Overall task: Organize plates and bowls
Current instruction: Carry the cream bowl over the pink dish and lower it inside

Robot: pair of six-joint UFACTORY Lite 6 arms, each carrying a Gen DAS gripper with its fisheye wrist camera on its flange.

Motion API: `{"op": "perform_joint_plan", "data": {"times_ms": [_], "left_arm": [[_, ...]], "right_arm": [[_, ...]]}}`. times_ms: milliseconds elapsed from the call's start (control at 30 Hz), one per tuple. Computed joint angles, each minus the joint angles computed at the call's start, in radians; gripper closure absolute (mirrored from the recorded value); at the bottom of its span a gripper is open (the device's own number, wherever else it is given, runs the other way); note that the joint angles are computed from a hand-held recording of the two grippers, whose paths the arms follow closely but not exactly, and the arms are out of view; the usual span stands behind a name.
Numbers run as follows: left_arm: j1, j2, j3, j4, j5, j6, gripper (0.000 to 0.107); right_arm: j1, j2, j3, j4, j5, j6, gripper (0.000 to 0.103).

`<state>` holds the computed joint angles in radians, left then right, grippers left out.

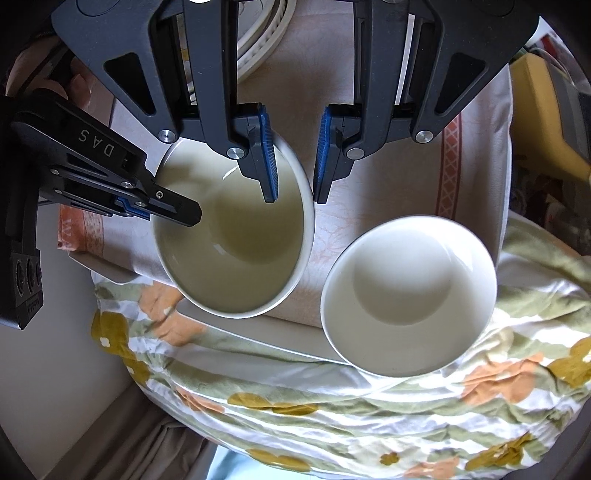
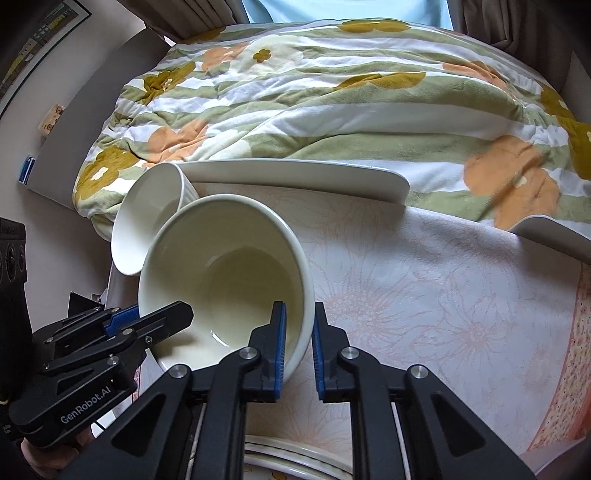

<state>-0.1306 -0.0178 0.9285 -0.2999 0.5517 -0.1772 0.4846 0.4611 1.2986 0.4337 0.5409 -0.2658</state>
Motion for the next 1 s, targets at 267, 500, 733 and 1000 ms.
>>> {"op": "perform_joint_plan", "data": {"times_ms": [267,500,733,1000], "left_arm": [[-0.105,-0.170,0.028,0.182,0.107,-0.220,0.090],[-0.337,-0.230,0.110,0.367,0.202,-0.534,0.090],[-0.675,-0.087,0.335,0.594,0.314,-0.917,0.090],[-0.937,0.271,0.743,0.697,0.400,-1.139,0.090]], "right_arm": [[-0.020,-0.247,-0.159,0.035,0.003,-0.019,0.091],[-0.106,-0.520,-0.322,0.046,0.074,-0.049,0.091],[-0.383,-0.804,-0.455,0.123,0.266,-0.270,0.091],[-0.954,-0.896,-0.444,0.209,0.597,-0.704,0.091]]}}
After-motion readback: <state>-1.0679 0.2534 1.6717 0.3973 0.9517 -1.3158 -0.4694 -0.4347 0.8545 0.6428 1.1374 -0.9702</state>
